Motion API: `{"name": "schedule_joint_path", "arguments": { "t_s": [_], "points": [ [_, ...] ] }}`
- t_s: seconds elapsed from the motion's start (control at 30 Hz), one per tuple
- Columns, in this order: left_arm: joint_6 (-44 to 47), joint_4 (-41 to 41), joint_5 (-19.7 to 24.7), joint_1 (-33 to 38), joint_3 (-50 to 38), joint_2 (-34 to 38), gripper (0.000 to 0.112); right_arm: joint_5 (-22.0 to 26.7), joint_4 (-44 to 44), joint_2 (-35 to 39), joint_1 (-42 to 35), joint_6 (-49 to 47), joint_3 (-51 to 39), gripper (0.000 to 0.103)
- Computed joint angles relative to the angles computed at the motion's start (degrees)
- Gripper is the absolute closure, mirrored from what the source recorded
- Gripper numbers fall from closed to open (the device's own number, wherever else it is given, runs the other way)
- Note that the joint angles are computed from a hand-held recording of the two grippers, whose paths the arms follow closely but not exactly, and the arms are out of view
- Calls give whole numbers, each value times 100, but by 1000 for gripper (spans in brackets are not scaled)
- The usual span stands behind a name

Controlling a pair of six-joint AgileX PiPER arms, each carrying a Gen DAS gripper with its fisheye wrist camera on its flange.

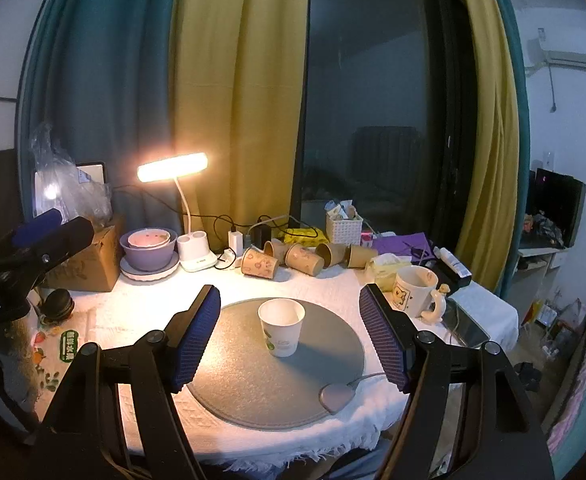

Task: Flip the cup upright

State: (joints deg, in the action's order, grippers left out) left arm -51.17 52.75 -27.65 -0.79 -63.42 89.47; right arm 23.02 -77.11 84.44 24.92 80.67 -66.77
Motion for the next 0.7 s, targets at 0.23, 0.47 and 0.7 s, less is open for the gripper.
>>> {"name": "schedule_joint_path", "arguments": {
  "t_s": [0.23,0.47,0.7],
  "points": [
    [-118,112,60,-22,-7,6,12,-4,222,29,-1,-165,-44,28],
    [-200,174,103,-47,1,-30,12,14,302,52,15,-232,-72,28],
    [-188,146,148,-90,10,-35,12,16,296,50,14,-223,-67,28]
  ]
}}
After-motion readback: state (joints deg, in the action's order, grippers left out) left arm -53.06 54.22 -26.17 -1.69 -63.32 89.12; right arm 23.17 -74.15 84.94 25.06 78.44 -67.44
